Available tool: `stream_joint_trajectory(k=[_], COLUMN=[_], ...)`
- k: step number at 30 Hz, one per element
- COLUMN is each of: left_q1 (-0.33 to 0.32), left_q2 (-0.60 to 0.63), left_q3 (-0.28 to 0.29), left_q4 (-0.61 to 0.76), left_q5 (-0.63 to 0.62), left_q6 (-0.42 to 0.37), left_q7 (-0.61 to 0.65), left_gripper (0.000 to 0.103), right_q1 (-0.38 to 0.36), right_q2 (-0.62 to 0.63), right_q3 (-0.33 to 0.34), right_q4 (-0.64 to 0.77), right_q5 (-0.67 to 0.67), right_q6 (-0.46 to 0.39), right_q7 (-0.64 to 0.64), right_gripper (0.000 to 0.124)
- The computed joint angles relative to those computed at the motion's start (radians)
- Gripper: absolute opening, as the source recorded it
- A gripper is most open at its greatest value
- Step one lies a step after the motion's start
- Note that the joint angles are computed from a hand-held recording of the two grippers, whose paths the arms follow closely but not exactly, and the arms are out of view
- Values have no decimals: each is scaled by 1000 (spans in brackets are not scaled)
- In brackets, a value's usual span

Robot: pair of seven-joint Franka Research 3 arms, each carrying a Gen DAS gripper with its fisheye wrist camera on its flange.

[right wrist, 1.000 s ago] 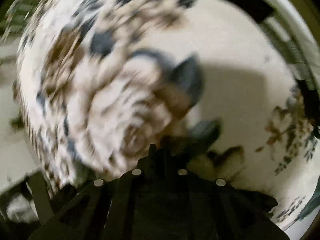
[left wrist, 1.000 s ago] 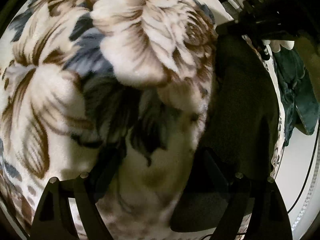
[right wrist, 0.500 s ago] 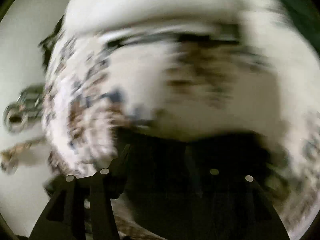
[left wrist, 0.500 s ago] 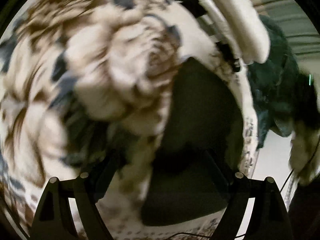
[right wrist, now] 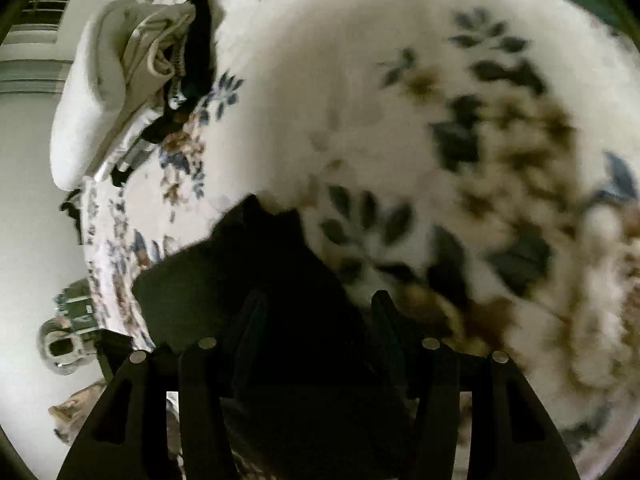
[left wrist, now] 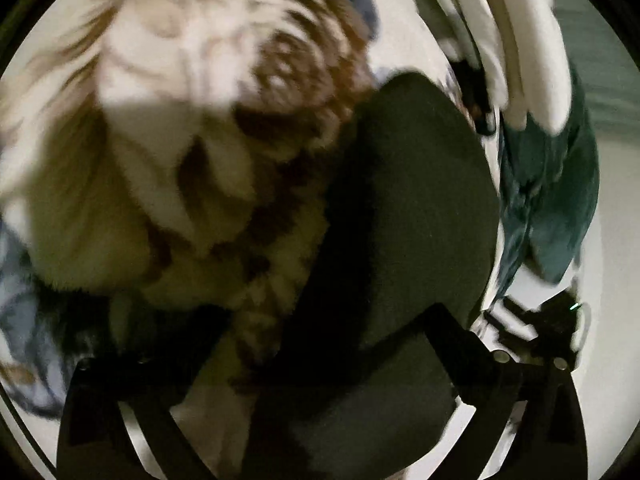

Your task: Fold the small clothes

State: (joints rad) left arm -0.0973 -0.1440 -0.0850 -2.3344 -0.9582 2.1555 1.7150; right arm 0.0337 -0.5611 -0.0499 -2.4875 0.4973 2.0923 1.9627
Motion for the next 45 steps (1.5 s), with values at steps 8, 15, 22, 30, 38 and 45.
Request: stream_joint_trajectory(k=[8,15,22,30,38,45], left_q1=[5,-32,-34,-15,-15,-9], left_q2=[7,-42,73,214,204,158], left_q3=[-4,-30,-33,-90,-103,-94], left_q4=[32,55,171,307,304,329], left_q5=[53,250,320,451,508,456], left_q6=[-23,56,141,142,149,84], left_q7=[-56,-79,-137,-91,-137,-139], left_gripper=[103,98,96,13,12,43], right_q1=[49,35,24,-24,10,11], right_q2=[179,220,183,-218,-386,-476], right_q3=[34,65,16,1,109,96], right_q4=[63,154,115,-151,-277,-305], right_q5=[46,-139,-68,-31,14,-40], right_q6=[177,219,104,-118,-140,-194], right_q7=[-56,30,52,163,283,395], right_gripper=[3,3,35,48,7,5])
